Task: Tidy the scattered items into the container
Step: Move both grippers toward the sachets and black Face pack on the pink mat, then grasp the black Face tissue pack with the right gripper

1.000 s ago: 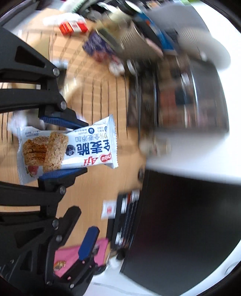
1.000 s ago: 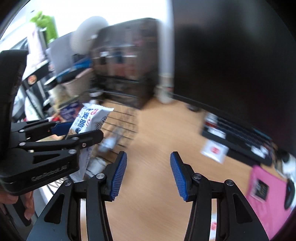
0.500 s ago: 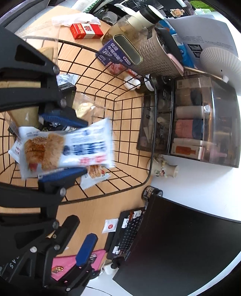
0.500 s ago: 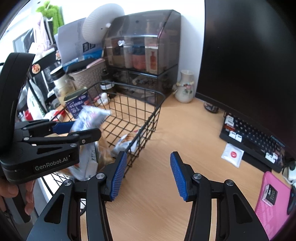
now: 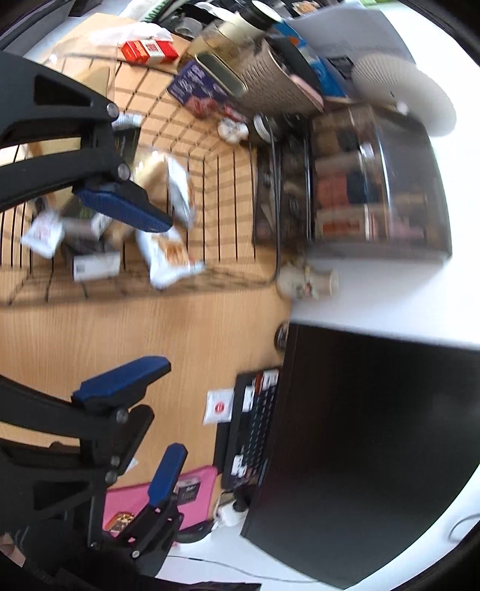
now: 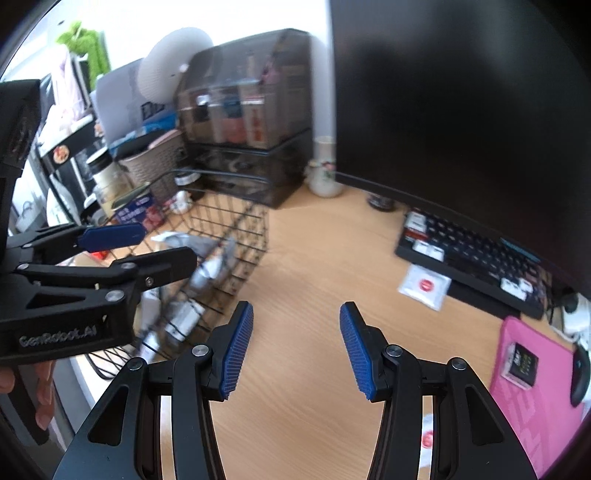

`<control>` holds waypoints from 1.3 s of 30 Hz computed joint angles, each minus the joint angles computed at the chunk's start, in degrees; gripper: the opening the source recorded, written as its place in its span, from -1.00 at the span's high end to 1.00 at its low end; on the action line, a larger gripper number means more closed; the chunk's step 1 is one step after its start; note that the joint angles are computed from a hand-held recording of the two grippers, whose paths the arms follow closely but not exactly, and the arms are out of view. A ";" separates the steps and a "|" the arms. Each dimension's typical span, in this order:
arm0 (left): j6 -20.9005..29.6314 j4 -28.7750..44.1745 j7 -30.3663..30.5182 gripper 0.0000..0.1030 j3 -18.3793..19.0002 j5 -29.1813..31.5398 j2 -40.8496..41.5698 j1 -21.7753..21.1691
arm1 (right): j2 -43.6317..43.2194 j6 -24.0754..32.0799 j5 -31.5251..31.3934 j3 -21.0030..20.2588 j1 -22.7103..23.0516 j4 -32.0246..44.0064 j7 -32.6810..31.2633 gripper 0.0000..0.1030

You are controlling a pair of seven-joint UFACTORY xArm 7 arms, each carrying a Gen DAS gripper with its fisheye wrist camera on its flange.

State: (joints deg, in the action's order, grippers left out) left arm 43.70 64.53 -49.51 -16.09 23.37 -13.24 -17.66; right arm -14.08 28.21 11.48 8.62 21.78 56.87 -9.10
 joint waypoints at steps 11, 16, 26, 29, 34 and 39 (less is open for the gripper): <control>1.89 14.10 -0.80 -0.43 0.12 3.10 17.25 -8.41 | -4.15 0.65 4.34 -7.36 -5.06 -7.01 -6.48 0.04; 3.47 22.27 1.07 -0.43 2.97 2.28 26.06 -12.64 | -1.91 0.60 6.43 -9.60 -8.27 -7.20 -9.60 0.04; 8.83 42.93 5.60 -0.43 9.93 -2.16 43.51 -16.41 | 9.12 1.32 1.81 -9.74 -17.35 1.51 -6.41 0.05; 12.16 51.65 8.24 -0.43 11.68 -3.50 49.52 -17.49 | 12.20 1.39 -0.43 -9.47 -19.24 4.28 -4.39 0.04; 19.94 70.17 10.52 -0.43 15.68 -4.55 61.69 -19.60 | 16.07 1.18 2.77 -8.12 -20.41 7.53 -7.30 0.04; 27.79 88.75 13.32 -0.43 18.69 -7.90 73.36 -20.30 | 17.69 0.98 -4.18 -7.90 -20.13 8.22 -4.15 0.04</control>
